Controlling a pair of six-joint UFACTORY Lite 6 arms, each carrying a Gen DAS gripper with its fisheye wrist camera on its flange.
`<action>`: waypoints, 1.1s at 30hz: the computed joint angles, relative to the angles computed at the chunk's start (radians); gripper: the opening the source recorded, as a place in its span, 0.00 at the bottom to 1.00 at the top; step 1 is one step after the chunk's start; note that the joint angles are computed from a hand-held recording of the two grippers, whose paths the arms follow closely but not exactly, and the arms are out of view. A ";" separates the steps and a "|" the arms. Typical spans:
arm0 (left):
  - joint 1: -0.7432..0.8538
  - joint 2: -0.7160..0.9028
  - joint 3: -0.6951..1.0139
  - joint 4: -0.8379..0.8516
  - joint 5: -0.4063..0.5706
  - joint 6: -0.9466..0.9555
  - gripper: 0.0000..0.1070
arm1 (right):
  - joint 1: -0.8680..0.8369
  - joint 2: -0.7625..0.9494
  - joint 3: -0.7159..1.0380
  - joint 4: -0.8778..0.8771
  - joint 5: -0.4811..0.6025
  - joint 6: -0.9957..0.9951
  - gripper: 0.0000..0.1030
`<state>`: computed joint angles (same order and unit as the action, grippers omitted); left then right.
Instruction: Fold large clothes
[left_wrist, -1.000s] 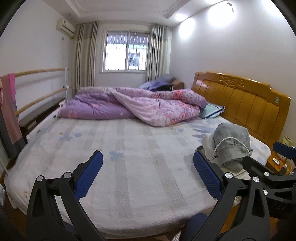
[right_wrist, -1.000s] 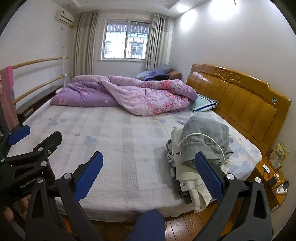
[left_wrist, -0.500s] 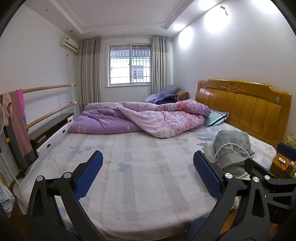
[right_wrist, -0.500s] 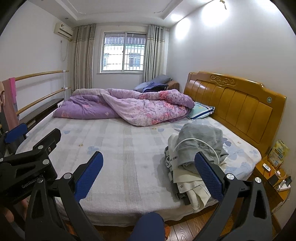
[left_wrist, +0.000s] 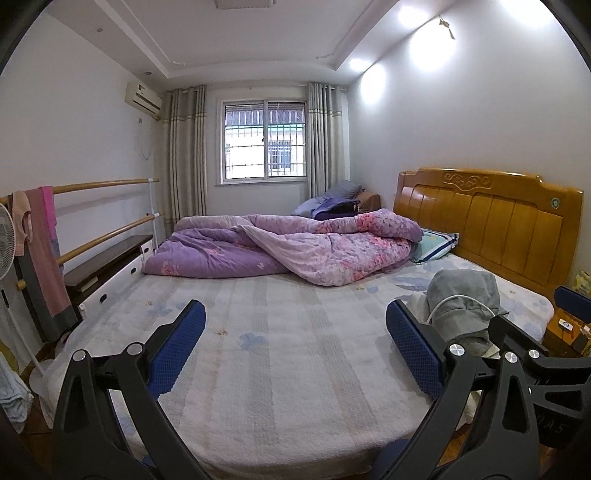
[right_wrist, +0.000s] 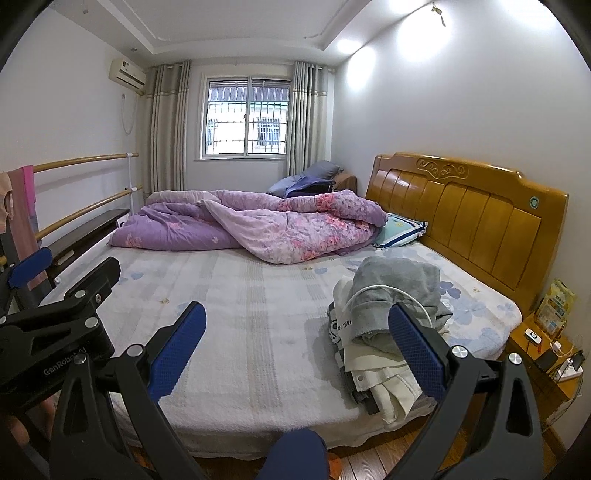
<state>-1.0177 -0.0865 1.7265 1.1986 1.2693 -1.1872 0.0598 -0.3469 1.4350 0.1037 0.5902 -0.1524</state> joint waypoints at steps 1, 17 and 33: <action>-0.008 0.001 -0.003 0.014 0.009 -0.009 0.92 | 0.000 0.000 0.000 0.002 0.000 0.001 0.93; 0.006 -0.001 -0.010 0.005 0.005 -0.012 0.92 | -0.023 0.023 0.013 0.054 0.005 -0.051 0.93; 0.015 0.002 -0.018 -0.004 -0.031 -0.009 0.92 | -0.074 0.034 0.025 0.109 0.009 -0.108 0.93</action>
